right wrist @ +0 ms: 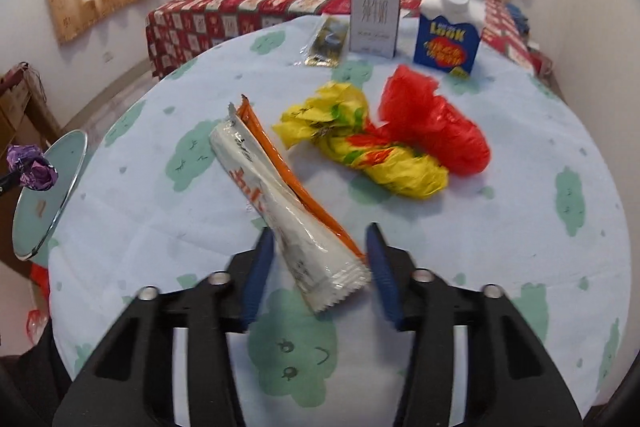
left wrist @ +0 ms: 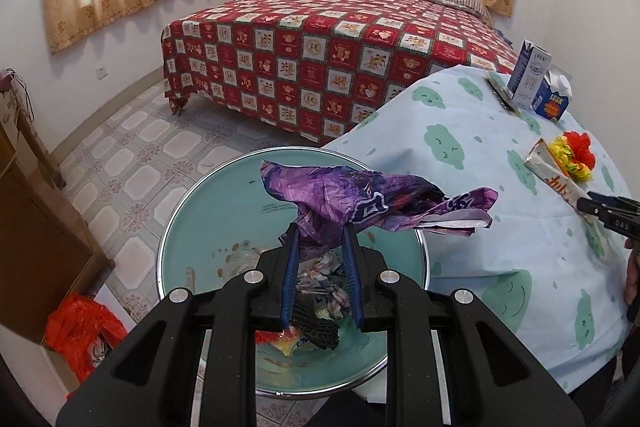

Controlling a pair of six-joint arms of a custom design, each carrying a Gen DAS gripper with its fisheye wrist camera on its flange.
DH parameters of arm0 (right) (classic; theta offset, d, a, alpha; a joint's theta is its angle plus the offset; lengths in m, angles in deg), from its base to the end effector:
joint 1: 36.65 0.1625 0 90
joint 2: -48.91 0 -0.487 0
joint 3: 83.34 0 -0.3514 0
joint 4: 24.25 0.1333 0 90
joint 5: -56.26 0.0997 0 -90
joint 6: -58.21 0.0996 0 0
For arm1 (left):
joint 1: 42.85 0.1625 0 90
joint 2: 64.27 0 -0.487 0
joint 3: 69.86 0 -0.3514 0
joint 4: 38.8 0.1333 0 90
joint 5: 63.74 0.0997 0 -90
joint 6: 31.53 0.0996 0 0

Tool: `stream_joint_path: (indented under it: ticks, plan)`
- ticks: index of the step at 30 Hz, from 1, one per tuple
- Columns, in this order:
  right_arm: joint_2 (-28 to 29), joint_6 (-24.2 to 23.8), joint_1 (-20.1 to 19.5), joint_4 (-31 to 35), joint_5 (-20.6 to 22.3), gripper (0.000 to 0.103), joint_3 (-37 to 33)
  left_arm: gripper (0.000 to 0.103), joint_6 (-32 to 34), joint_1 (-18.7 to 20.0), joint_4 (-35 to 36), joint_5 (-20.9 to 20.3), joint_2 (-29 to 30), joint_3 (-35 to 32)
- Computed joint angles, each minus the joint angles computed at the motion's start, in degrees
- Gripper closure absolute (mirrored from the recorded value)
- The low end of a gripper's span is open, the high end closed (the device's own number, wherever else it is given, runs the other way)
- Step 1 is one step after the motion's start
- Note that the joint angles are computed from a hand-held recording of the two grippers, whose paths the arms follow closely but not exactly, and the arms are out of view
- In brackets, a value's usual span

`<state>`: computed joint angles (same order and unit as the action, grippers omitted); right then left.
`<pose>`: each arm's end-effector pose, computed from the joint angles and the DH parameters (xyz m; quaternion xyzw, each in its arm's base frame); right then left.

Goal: Collect trash
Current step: 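Carry the purple wrapper to the bin with the left tool while the right tool grasps the snack packet, then hold wrapper over the bin with left tool while right tool brings the snack packet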

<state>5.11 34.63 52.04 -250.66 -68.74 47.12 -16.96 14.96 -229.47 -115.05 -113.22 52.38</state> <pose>0.0648 -0.5003 0.1721 0.0430 -0.8734 0.3330 0.3529 -0.1249 -0.5655 0.1700 0.2918 0.8726 -0.2700 0.2838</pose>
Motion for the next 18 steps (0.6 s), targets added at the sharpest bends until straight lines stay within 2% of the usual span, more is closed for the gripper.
stream_joint_path:
  ticks: [5, 6, 12, 18]
  plan:
    - [2.70, -1.45, 2.27, -1.80, -1.39, 0.079, 0.73, 0.082, -0.19, -0.18, 0.01, 0.03, -0.97, 0.82]
    - [3.33, -1.42, 2.65, -2.28, -1.24, 0.085, 0.62, 0.082, -0.24, -0.30, -0.24, 0.24, -1.27, 1.17]
    - [6.78, 0.02, 5.42, -7.07, 0.11, 0.088, 0.24, 0.082, -0.04, -1.41, -3.37, 3.16, -2.86, 3.43]
    - [9.35, 0.28, 8.69, -10.92, -0.79, 0.088, -1.66, 0.082, 1.08, -2.48, -7.40, 5.96, -3.83, 5.66]
